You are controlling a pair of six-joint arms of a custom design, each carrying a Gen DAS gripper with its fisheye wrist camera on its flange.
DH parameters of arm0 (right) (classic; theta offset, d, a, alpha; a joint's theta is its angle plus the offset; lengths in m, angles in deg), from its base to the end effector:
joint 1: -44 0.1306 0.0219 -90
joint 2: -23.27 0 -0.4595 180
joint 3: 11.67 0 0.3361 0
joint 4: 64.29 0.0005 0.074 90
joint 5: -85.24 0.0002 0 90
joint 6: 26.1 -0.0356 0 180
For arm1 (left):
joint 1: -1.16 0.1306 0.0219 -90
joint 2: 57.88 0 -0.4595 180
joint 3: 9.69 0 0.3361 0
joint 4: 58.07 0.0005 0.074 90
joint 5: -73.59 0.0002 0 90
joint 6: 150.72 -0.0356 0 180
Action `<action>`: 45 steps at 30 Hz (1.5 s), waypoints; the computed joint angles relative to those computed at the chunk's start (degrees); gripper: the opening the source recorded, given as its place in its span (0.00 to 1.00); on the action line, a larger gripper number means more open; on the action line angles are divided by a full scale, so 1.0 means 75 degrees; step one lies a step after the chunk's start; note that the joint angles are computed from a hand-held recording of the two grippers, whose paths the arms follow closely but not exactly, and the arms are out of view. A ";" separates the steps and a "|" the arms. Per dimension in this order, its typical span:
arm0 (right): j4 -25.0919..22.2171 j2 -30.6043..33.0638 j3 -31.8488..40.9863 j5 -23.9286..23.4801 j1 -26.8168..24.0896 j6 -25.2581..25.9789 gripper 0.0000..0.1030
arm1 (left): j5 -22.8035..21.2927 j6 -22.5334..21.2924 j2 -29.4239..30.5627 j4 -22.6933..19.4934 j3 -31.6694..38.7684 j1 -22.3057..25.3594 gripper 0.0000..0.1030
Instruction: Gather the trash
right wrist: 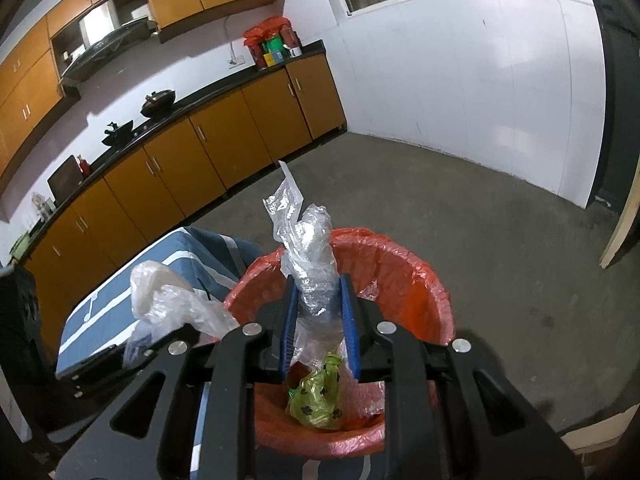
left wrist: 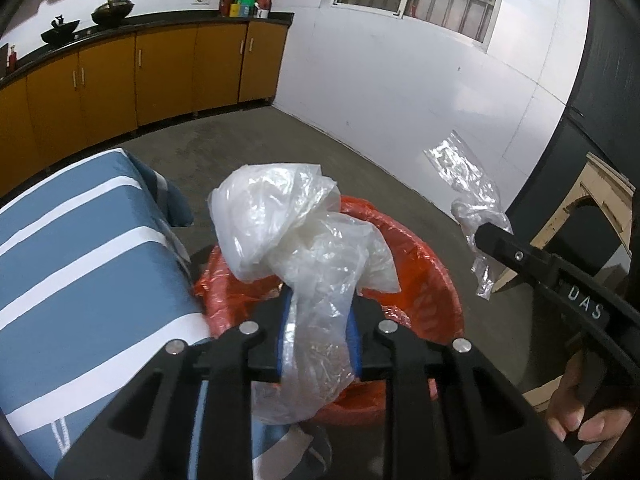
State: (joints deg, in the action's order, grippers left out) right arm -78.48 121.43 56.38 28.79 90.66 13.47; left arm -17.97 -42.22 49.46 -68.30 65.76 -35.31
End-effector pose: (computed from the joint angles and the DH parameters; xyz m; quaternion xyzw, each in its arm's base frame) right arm 0.3248 0.3148 0.3443 0.1410 0.8781 0.1026 0.4455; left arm 0.4228 -0.3119 0.3180 0.1373 0.9035 -0.1762 0.3657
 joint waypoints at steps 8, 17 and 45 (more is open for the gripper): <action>0.0120 -0.0035 -0.0180 -0.0148 -0.0099 -0.0212 0.39 | 0.0069 0.0039 0.0241 -0.0072 0.0050 0.0026 0.40; -0.0042 -0.0189 -0.0328 0.0048 -0.0003 -0.0506 0.45 | 0.0390 -0.0014 0.0286 -0.0046 -0.0035 0.0062 0.49; -0.1977 -0.0056 0.0581 0.3615 0.1830 -0.0156 0.98 | -0.3566 0.0198 -0.2300 0.0880 -0.2447 -0.0240 0.96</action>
State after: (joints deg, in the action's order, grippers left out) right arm -93.31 121.01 60.74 55.91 104.39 12.30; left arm -44.72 -40.73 32.21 -61.70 47.41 -37.11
